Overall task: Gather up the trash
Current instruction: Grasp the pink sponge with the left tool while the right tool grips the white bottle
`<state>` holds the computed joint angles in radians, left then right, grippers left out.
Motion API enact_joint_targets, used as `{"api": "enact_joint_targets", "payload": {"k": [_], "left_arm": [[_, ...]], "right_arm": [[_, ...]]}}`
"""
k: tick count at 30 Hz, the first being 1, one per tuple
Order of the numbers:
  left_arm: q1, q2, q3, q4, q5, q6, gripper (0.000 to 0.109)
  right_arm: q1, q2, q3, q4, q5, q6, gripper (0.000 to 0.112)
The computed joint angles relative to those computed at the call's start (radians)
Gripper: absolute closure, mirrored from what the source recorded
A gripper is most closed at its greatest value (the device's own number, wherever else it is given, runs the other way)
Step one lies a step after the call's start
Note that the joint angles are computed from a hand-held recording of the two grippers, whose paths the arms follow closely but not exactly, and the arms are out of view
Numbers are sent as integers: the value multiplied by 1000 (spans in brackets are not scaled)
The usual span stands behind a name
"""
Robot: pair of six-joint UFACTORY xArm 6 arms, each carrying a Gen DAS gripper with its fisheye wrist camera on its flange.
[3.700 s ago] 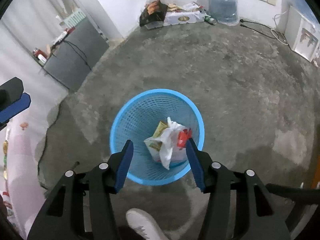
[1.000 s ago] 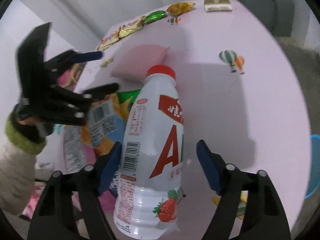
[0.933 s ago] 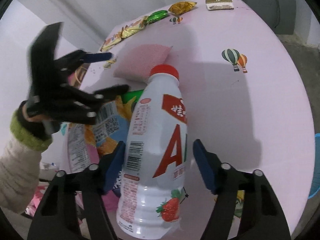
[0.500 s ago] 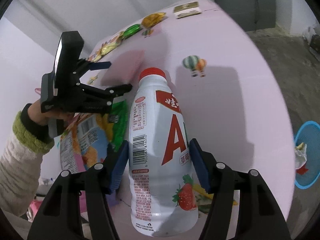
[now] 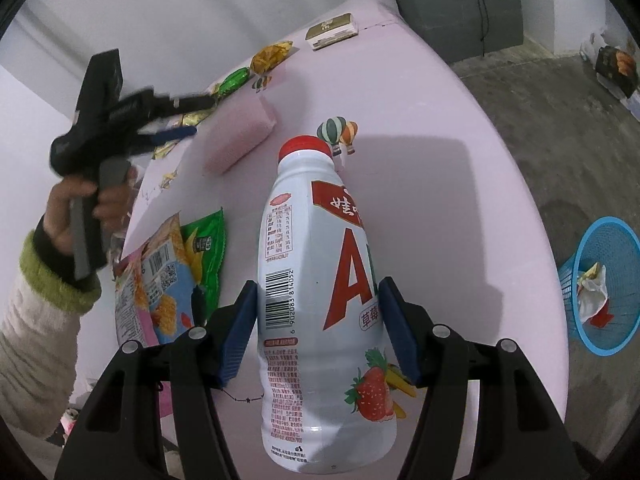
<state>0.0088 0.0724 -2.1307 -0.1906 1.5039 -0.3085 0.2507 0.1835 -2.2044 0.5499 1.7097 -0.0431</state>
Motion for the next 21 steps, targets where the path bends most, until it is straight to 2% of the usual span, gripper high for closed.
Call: {"api": "enact_joint_targets", "payload": {"k": [2, 4, 6, 8, 11, 15, 19, 21], "left_arm": [[5, 32, -20, 36, 1, -3, 19], [16, 78, -56, 37, 49, -38, 19], [35, 94, -57, -35, 96, -59, 19], [29, 71, -26, -45, 87, -53, 19], [33, 40, -3, -141, 131, -26, 19], [-27, 42, -37, -63, 161, 23, 19], [-92, 113, -149, 74, 248, 51, 19], [-112, 135, -178, 112, 265, 64, 19]], "right_arm": [[4, -5, 7, -3, -6, -1, 52], [2, -8, 12, 0, -7, 3, 52], [-4, -4, 5, 8, -1, 11, 52], [-8, 2, -4, 12, 7, 16, 52], [-9, 9, -16, 14, 15, 11, 52], [-7, 20, -29, 20, 20, 14, 52], [3, 22, -38, 4, 23, 12, 52], [7, 32, -56, -3, 32, 16, 52]]}}
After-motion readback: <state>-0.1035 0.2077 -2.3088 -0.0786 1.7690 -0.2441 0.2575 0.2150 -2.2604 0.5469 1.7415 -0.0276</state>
